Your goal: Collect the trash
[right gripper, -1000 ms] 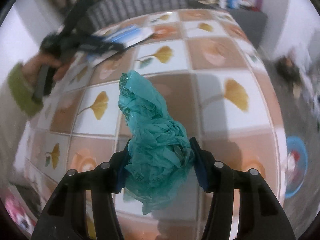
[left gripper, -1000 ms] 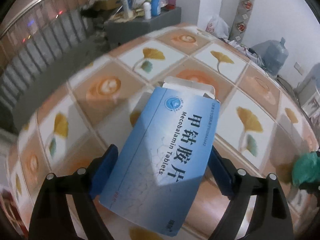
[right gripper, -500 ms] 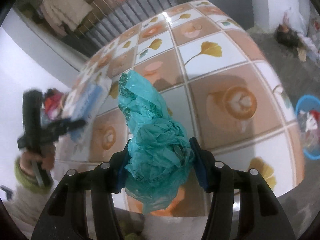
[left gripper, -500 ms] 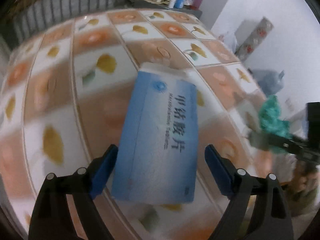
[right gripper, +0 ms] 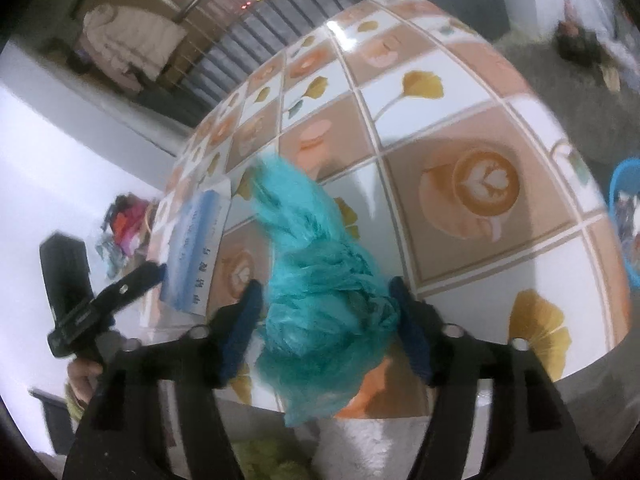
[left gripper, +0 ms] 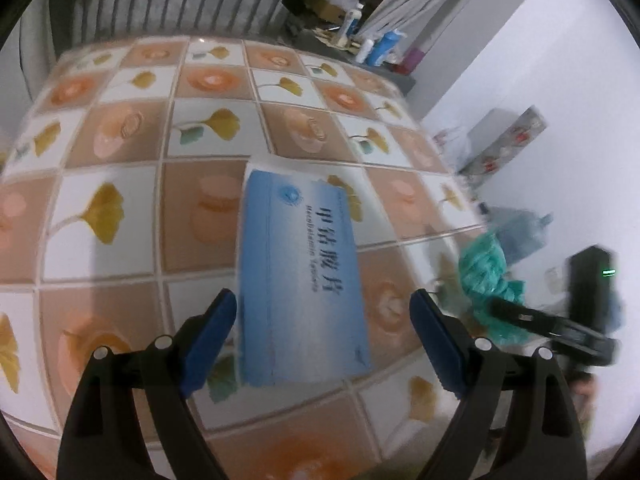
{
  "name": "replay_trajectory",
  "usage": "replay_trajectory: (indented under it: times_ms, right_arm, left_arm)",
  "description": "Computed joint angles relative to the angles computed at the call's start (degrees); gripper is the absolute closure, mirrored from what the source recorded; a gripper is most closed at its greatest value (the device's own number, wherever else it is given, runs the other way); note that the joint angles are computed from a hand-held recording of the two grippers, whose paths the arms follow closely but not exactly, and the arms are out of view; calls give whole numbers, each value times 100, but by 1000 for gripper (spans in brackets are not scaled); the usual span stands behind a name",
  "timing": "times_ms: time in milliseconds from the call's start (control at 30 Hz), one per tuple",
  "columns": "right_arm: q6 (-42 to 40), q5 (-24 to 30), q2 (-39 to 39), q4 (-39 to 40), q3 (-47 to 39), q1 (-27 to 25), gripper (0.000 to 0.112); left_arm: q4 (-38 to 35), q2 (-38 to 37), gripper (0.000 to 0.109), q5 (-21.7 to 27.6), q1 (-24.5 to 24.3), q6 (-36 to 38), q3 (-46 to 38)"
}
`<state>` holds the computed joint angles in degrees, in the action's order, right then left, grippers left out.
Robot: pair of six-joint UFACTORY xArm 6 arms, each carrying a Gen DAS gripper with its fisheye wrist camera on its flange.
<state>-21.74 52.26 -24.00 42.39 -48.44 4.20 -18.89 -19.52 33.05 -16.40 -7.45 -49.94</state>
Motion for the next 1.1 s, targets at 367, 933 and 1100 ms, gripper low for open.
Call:
replay_trajectory:
  times_ms: [367, 933, 1100]
  right_arm:
    - [160, -415, -174, -934, 166, 403, 57]
    - [222, 86, -241, -443, 107, 236, 63]
    - [395, 3, -262, -659, 136, 376, 62]
  left_arm:
    - [1356, 454, 24, -128, -132, -761, -164]
    - [1473, -277, 32, 78, -436, -712, 457]
    - [1389, -487, 31, 106, -561, -893, 628]
